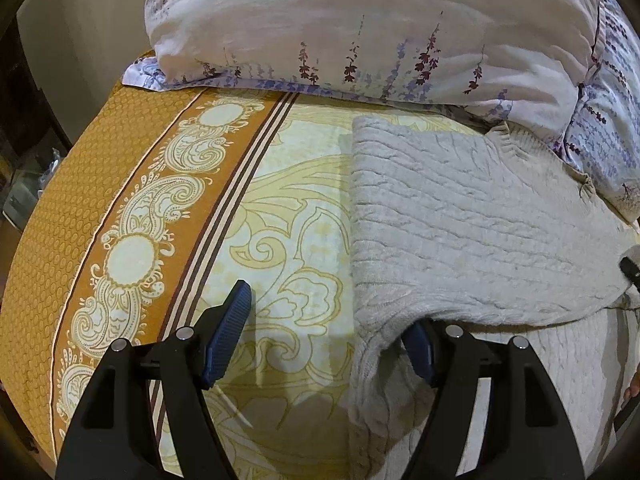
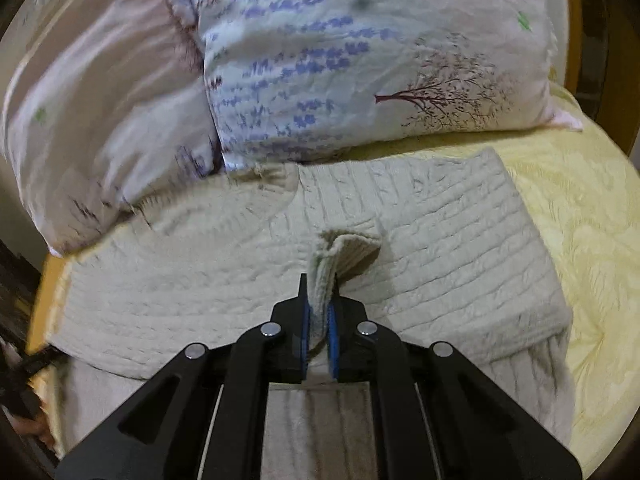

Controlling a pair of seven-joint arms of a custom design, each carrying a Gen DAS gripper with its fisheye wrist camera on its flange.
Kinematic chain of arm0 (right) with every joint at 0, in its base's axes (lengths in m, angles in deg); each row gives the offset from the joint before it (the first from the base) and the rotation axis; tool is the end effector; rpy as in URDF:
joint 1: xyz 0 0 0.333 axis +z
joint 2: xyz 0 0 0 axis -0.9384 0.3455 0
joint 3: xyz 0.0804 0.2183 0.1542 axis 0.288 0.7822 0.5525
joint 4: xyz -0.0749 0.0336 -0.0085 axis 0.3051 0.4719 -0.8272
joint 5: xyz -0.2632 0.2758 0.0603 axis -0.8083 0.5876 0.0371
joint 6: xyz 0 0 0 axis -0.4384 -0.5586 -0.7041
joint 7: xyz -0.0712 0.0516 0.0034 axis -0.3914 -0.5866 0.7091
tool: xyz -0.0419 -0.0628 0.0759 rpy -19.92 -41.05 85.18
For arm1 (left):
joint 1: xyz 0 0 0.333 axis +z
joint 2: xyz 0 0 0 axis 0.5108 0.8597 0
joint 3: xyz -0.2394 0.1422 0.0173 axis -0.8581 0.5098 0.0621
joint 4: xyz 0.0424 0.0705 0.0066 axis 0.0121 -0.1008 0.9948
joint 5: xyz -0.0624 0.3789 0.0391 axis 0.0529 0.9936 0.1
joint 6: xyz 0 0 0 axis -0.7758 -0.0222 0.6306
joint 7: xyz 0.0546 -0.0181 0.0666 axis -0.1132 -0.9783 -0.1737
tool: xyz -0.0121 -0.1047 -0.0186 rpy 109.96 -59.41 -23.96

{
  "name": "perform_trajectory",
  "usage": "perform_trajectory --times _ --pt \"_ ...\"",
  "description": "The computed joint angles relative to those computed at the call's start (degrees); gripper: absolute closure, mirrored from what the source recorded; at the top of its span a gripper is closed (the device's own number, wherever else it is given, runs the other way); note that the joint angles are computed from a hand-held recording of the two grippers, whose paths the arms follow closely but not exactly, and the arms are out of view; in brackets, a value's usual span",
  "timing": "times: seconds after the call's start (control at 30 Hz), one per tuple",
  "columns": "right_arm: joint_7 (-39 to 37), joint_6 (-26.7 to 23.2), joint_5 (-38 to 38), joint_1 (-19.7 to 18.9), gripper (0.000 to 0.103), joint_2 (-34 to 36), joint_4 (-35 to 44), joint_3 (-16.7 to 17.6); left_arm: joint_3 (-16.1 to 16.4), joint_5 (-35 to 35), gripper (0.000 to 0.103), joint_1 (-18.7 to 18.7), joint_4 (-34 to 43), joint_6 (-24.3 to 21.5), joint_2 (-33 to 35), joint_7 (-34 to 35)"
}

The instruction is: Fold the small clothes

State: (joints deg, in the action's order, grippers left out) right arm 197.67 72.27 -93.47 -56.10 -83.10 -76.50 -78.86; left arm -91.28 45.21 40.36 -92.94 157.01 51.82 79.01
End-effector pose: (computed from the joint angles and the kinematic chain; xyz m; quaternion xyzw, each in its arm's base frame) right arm 0.4126 0.1450 0.4319 -0.5946 0.7369 -0.1658 0.2757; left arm 0.4059 0.0306 0.4419 -0.7323 0.6264 -0.1891 0.1886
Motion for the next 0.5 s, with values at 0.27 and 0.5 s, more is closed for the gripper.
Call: perform_trajectory --times 0.27,0.5 --pt "6.0 -6.17 -3.5 -5.01 0.053 -7.24 -3.1 3.05 2.41 -1.48 0.03 -0.39 -3.27 -3.07 -5.5 2.74" --pt "-2.45 0.05 -0.13 2.53 0.048 -8.78 -4.71 -4.87 -0.28 -1.95 0.029 -0.05 -7.37 1.13 -12.04 2.94"
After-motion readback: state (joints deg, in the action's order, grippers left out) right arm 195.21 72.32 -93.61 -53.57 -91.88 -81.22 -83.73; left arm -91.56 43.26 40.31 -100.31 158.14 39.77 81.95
